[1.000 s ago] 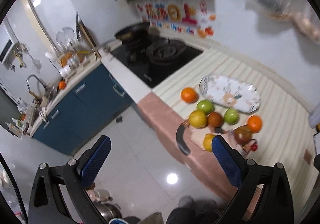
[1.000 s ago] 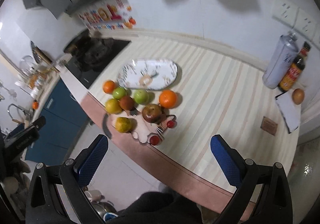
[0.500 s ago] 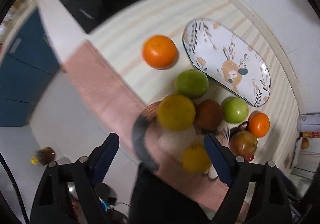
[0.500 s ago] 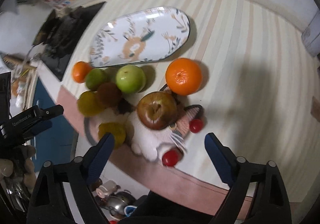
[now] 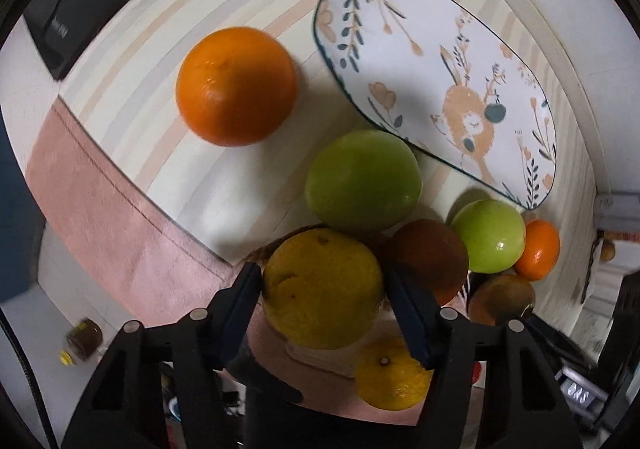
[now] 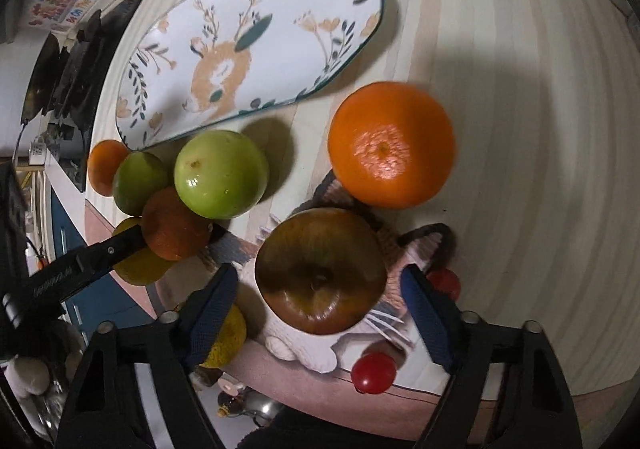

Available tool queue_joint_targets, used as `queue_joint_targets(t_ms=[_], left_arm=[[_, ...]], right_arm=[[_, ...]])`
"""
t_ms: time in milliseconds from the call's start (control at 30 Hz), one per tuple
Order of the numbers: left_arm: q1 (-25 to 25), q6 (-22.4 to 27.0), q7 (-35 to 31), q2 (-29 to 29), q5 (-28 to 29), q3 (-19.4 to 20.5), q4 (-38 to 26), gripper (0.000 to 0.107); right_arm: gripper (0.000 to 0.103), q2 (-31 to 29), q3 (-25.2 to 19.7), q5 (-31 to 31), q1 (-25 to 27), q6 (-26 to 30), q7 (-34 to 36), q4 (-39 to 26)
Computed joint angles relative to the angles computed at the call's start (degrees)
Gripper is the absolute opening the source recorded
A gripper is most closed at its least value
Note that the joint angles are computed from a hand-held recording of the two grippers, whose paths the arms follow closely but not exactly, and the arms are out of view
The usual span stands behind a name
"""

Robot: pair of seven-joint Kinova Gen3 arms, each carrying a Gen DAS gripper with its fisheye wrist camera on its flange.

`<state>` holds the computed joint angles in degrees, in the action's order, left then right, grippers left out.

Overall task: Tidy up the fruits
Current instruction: 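Grasp the yellow lemon with the left tool while the right tool grasps the brown apple, then place the lemon on the plate with the left tool while the right tool places the apple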

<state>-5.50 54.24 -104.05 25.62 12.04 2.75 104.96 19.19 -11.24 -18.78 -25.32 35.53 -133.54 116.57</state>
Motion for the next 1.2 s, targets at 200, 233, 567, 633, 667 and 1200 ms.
queue_joint_targets(t_ms=[200, 233, 567, 633, 667, 1200], left_arm=[[2.0, -2.3, 0.2, -1.0, -1.2, 0.4, 1.7, 0.063], [1.9, -2.2, 0.1, -0.6, -1.3, 0.3, 1.2, 0.063], [3.6, -4.3, 2.6, -3.9, -3.3, -0.1, 3.7, 0.062], [3.4, -3.4, 2.6, -5.0, -3.2, 0.0, 3.4, 0.062], [3.0, -2.2, 2.3, -5.6, -2.7, 0.1, 2.5, 0.062], [8.7, 9.2, 5.6, 7.4, -3.9, 1.1, -27.6, 0.062]], right_arm=[[0.071, 4.1, 0.2, 2.8, -1.7, 1.5, -1.5, -3.6], [0.071, 4.8, 0.3, 2.9, -1.8, 1.6, -1.2, -4.2], [0.070, 4.2, 1.1, 5.7, -4.4, 1.6, -3.0, -4.8], [0.070, 3.1, 0.6, 5.0, -3.8, 0.8, -2.4, -4.2], [0.070, 2.4, 0.2, 4.5, -3.2, 0.4, -1.9, -4.1], [0.070, 11.4, 4.7, 12.2, 2.6, 11.7, 6.3, -26.9]])
